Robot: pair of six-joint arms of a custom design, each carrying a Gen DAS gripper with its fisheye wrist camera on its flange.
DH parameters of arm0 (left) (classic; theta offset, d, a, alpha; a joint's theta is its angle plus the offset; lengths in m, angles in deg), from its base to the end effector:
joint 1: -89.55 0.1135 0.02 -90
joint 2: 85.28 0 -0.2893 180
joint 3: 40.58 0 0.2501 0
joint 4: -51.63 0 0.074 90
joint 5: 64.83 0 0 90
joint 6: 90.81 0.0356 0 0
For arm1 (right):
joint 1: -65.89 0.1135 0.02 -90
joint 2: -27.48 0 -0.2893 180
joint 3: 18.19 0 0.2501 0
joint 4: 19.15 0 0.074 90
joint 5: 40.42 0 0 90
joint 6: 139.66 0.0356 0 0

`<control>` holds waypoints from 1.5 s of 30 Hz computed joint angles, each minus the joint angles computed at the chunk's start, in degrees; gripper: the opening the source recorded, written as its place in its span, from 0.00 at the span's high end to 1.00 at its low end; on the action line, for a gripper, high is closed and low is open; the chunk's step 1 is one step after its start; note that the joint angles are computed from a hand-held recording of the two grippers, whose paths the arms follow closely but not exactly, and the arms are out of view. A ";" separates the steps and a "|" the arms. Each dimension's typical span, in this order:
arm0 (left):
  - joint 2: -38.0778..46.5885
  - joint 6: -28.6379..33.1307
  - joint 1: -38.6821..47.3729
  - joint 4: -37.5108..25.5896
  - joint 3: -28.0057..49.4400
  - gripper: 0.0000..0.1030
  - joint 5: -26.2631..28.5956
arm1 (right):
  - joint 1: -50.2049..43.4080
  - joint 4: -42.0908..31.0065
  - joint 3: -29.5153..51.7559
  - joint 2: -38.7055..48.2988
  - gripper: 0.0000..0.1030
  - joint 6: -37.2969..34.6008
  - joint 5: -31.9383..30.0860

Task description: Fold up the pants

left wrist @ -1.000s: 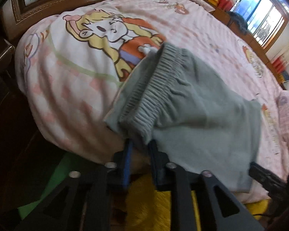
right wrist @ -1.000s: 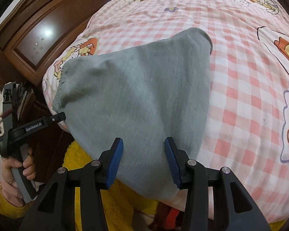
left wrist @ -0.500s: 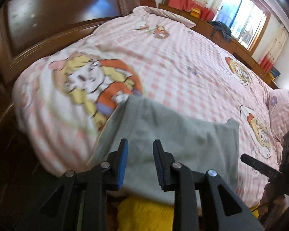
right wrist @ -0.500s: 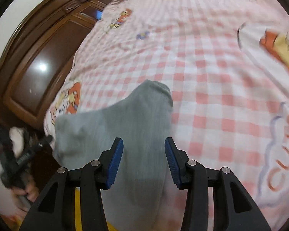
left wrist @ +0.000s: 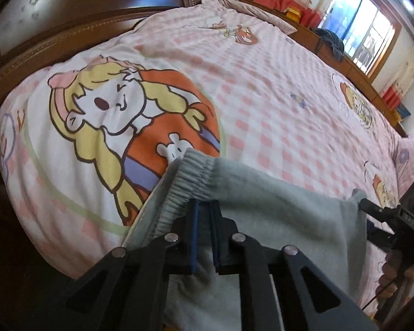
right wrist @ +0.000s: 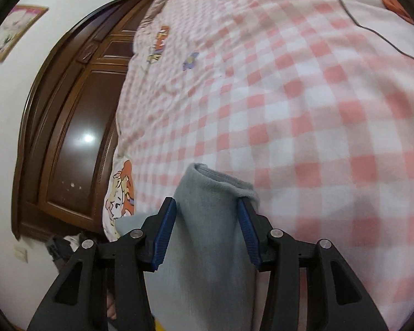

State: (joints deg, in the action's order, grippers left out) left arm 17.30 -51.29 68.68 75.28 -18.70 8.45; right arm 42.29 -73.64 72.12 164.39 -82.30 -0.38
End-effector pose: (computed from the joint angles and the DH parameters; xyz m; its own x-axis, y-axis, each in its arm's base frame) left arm 0.1739 -0.0553 0.0583 -0.6494 -0.5431 -0.5323 -0.4808 0.8355 -0.2659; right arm 0.3632 -0.1289 0.0343 -0.9689 0.0447 -0.2432 -0.1545 0.6587 0.7364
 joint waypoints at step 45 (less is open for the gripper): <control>-12.90 2.02 -10.48 -12.66 6.22 0.91 -1.39 | 8.84 26.59 -25.71 -18.83 0.89 -4.15 8.59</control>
State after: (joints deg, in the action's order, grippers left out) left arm 4.41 -49.26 58.21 62.62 -12.48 7.05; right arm 51.12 -47.04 46.42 145.56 -86.45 8.21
